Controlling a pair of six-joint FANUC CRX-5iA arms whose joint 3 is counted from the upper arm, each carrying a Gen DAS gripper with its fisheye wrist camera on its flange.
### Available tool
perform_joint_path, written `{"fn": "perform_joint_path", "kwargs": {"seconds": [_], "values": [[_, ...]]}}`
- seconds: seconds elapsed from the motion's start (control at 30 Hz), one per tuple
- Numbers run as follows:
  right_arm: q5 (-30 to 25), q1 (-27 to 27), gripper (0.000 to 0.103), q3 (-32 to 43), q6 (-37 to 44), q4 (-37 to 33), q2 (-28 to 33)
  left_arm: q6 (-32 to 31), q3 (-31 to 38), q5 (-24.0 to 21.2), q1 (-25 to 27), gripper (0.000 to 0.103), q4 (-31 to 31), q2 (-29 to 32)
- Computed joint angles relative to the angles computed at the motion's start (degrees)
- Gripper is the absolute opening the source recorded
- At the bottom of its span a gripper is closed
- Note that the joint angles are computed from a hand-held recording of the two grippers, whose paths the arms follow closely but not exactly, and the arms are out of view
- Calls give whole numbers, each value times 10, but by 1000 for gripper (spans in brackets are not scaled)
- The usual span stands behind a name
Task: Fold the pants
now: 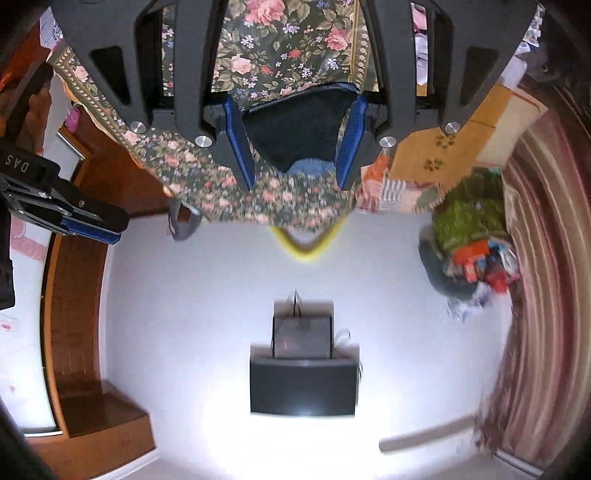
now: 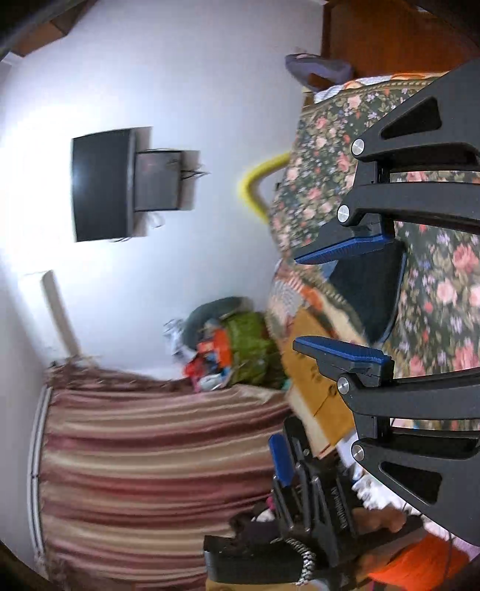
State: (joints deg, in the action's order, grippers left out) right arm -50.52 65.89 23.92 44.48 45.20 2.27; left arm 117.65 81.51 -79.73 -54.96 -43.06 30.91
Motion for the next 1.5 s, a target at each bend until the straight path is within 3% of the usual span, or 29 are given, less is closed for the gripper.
{"fn": "perform_joint_path", "kwargs": {"seconds": [0.2, 0.27, 0.33, 0.43, 0.6, 0.83, 1.5], "values": [[24, 39, 37, -112, -149, 144, -51, 101, -129, 37, -85, 45, -112, -83], [24, 38, 45, -127, -177, 174, -51, 117, -146, 40, -102, 49, -132, -94], [15, 45, 60, -143, -209, 213, -54, 129, -154, 35, -121, 66, -162, -98], [-1, 52, 68, -149, -229, 239, -52, 141, -164, 33, -137, 88, -187, -102], [-16, 57, 86, -142, -237, 241, -48, 156, -180, 24, -158, 101, -227, -109], [-26, 64, 102, -159, -268, 260, -58, 169, -197, 21, -163, 102, -232, -118], [-56, 79, 103, -170, -273, 252, -66, 174, -218, 33, -143, 103, -204, -121]]}}
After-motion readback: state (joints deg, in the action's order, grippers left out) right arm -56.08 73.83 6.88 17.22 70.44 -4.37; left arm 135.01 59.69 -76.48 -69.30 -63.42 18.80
